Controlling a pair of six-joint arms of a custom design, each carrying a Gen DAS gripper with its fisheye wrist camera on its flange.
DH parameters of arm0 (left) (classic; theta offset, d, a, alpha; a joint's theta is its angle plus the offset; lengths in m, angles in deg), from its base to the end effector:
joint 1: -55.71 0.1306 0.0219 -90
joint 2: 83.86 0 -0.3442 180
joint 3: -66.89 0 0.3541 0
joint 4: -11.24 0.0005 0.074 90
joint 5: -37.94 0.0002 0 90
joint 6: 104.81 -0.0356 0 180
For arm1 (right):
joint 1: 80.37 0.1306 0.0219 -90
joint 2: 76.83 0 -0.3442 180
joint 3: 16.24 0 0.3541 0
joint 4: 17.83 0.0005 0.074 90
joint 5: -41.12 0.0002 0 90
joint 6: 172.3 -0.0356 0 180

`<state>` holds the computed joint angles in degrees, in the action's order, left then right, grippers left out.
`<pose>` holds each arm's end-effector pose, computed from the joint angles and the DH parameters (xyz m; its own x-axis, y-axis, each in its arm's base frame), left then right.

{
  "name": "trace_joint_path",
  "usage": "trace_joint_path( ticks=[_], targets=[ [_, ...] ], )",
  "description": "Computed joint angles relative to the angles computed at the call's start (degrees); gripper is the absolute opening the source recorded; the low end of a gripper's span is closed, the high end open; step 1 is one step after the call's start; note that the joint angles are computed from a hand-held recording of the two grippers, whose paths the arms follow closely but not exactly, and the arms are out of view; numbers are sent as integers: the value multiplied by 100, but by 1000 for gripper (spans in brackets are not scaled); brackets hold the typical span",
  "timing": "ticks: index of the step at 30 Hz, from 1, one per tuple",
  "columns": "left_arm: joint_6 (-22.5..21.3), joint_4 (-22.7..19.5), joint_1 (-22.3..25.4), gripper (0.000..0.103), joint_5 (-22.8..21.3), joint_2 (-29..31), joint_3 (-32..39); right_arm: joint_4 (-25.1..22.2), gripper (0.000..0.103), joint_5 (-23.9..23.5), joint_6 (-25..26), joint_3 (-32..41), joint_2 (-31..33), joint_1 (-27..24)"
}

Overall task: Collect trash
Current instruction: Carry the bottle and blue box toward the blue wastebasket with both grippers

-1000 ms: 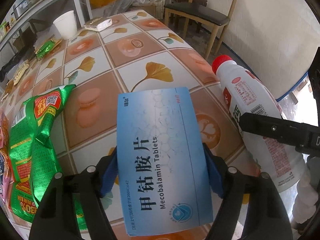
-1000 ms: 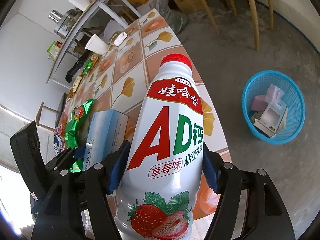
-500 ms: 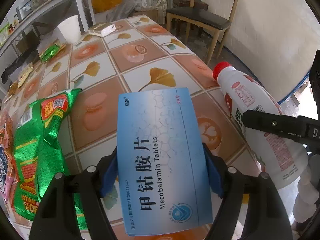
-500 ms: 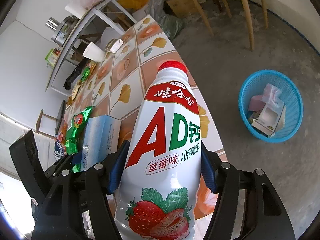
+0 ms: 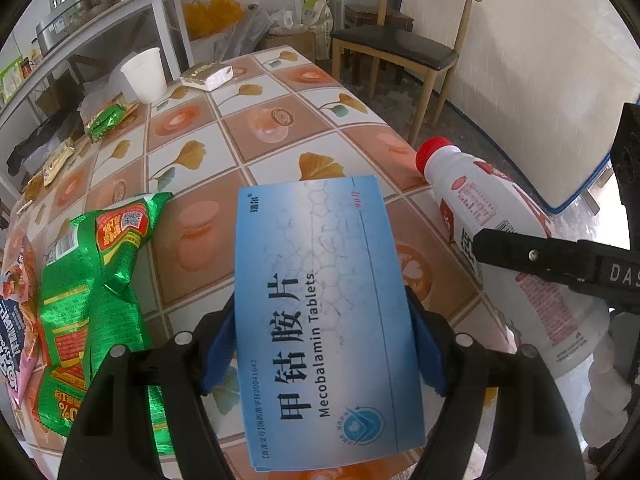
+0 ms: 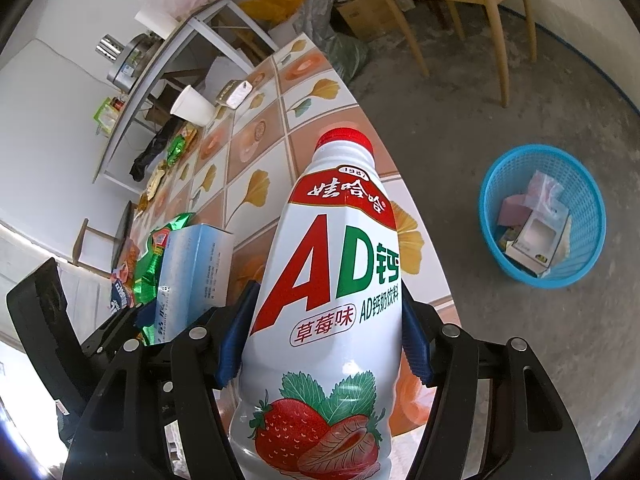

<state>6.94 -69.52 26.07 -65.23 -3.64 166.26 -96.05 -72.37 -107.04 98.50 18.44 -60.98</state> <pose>0.3075 -0.1662 0.4903 -0.8537 0.0706 -0.5159 0.0765 0.9970 0.0100 0.4129 0.1598 0.5001 -0.9415 0.0755 -0.3286 -0.1162 0.8421 0.5266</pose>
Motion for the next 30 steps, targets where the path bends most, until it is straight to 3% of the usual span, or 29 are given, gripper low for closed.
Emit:
trace_joint_path(
  ticks=[19,25,30],
  targets=[
    [11,-28,-174,72,-202,40,214,186,61,-102,-21,-203,-253,-213],
    [-143,57,-274,72,-116,288,635,242,61,42,-82,-311,-513,-684],
    [-369,124,-368,72,390,876,1452,297,61,192,-219,-608,-877,-1425]
  ],
)
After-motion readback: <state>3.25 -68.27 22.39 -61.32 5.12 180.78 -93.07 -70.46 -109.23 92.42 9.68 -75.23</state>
